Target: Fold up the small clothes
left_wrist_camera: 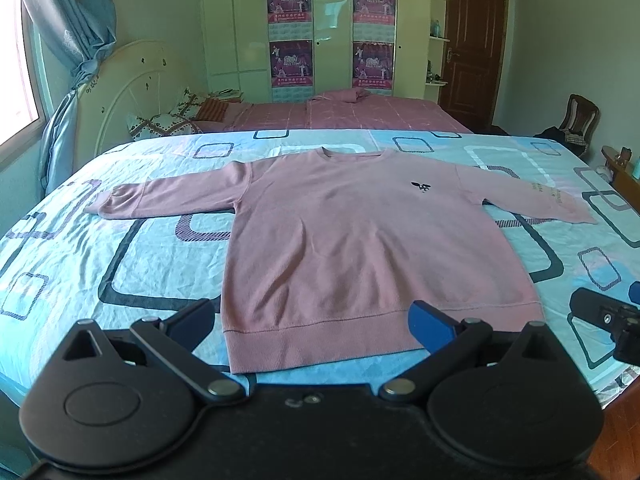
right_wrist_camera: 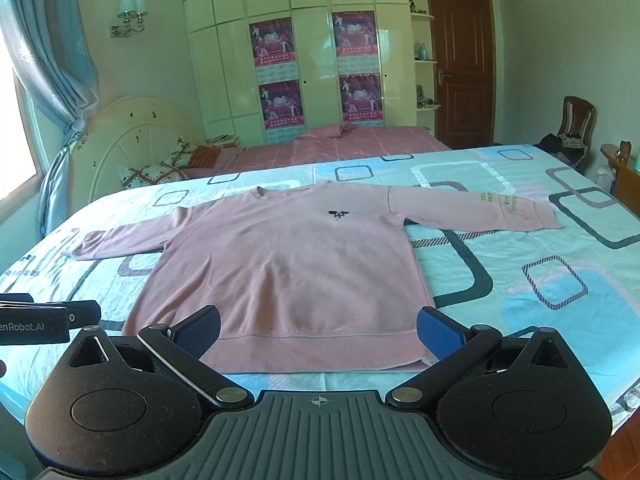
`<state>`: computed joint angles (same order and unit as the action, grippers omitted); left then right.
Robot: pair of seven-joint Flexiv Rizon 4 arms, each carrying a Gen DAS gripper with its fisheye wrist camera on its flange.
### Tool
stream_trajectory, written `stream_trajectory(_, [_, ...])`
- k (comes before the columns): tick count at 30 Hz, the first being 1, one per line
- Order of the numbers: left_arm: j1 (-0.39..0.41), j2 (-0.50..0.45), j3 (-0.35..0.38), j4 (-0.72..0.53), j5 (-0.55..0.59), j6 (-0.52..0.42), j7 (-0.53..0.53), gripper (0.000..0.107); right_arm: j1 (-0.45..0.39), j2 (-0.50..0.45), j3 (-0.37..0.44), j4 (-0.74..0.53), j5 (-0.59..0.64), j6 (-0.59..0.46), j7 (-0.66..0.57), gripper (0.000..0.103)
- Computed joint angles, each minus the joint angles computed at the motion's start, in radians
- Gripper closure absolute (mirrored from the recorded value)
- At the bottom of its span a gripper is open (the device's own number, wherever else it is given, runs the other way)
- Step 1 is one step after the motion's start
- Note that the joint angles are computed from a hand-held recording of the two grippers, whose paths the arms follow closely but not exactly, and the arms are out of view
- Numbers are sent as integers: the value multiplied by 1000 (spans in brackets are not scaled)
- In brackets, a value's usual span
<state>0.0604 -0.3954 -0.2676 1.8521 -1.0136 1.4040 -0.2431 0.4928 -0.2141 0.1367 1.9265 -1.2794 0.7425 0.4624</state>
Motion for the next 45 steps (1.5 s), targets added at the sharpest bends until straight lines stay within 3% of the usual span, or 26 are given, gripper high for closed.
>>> stream_trajectory(24, [38, -125, -41, -119, 226, 26, -182, 4, -28, -27, -27, -7, 51, 0, -19, 0])
stream_trajectory(40, [-32, -306, 54, -380, 499, -64, -473, 4, -127, -49, -79, 14, 13, 107, 43, 0])
stream_trajectory(45, [-51, -360, 64, -466, 557, -102, -529, 4, -175, -68, -108, 13, -8, 197, 57, 0])
